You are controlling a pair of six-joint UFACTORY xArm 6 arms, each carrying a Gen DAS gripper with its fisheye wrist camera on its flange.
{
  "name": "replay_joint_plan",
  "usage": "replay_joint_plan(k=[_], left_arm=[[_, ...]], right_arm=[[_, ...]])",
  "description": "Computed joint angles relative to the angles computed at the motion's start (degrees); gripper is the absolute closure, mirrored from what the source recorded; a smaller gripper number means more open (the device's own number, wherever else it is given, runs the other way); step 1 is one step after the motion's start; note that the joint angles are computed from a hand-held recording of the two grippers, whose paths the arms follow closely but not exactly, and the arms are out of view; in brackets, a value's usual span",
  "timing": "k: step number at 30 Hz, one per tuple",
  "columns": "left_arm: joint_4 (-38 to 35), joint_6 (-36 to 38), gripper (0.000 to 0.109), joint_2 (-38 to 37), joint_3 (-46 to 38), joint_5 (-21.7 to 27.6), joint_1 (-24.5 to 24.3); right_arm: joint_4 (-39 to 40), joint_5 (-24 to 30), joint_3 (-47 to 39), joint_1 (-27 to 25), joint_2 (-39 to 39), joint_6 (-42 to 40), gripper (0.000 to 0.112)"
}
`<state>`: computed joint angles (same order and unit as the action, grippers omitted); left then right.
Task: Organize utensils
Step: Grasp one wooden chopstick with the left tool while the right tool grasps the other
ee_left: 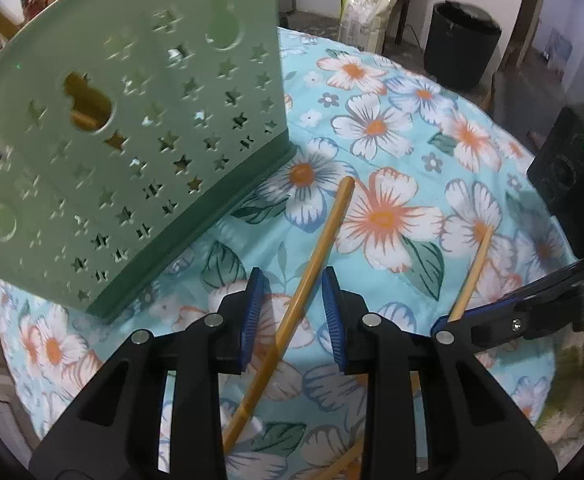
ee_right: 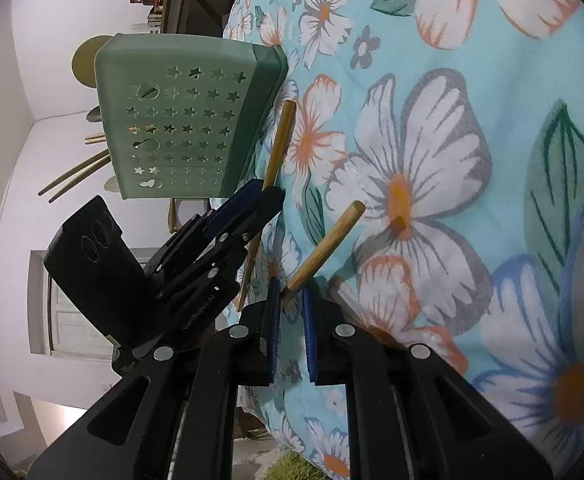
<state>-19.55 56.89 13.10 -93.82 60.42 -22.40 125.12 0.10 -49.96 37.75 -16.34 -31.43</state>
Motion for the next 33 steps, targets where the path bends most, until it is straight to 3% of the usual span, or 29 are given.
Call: replay_joint_plan(k=[8,12,28,33], left_arm=[[2.2,-1.4,0.094,-2.2,4.3,-4.7,-2.4],[2.6,-1.2,0.095,-3.0,5.5,-6.1,-2.7],[0.8,-0.4,0.097,-3.3,5.0,-4.7,-1.4],[-1.1,-0.6,0.099,-2.7,4.2,-3.3,-0.1]], right_arm=[[0.2,-1.1,-0.7,0.5,0.5,-0.5,0.101],[-1.6,-1.3,-0.7,0.8,0.6,1.7,0.101],[-1.1,-2.7,-0.3,-0.2,0.1,6.2,0.1],[-5.9,-4.5,0.1,0.0,0.4,12.0,0.1]])
